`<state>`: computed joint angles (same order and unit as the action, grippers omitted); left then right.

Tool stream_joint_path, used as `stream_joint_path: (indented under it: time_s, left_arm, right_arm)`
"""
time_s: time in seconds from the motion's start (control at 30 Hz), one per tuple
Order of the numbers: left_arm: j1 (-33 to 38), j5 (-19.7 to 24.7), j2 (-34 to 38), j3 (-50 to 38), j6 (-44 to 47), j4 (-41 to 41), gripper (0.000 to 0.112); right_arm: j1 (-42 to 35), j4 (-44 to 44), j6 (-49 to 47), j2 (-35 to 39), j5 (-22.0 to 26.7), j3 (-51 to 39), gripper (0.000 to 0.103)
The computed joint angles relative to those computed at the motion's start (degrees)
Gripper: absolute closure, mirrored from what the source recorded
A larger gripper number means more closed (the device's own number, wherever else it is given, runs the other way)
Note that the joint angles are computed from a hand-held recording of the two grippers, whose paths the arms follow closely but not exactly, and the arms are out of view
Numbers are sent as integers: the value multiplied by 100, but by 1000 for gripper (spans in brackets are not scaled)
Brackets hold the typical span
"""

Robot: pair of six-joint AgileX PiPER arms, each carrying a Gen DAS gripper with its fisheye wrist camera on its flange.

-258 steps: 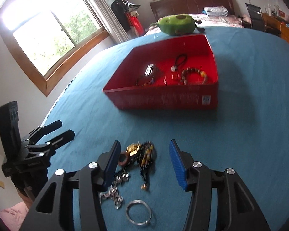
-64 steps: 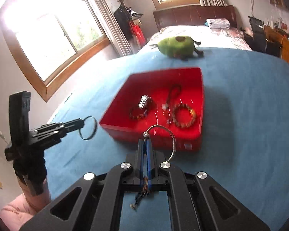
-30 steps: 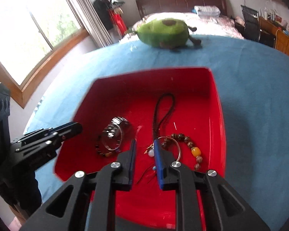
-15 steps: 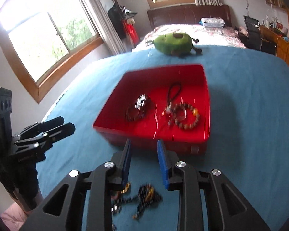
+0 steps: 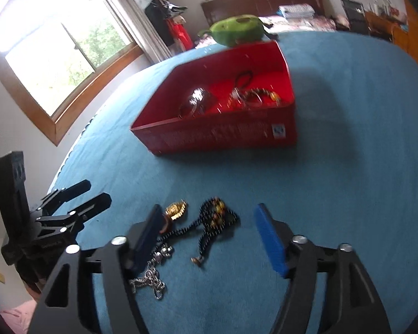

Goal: Organize jewelry
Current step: 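Grasp the black amber-bead necklace with the right tool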

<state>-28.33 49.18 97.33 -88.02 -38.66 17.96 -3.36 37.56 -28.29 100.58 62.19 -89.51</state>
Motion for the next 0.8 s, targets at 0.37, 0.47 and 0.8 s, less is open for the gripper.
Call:
stream_joint_path:
  time_s: [0.37,0.47,0.8]
  left_arm:
    - [64,-207,-129,730,-922,647,16]
    - [178,-247,-91,748,-870,496,16]
    - [195,-453,-144,909,-763,379,16]
  right_arm:
    - [125,-12,311,376,165,42,27]
    - [275,-150,451,479,216,-58,34]
    - [1174,-1515,1342,587,-352,-311,39]
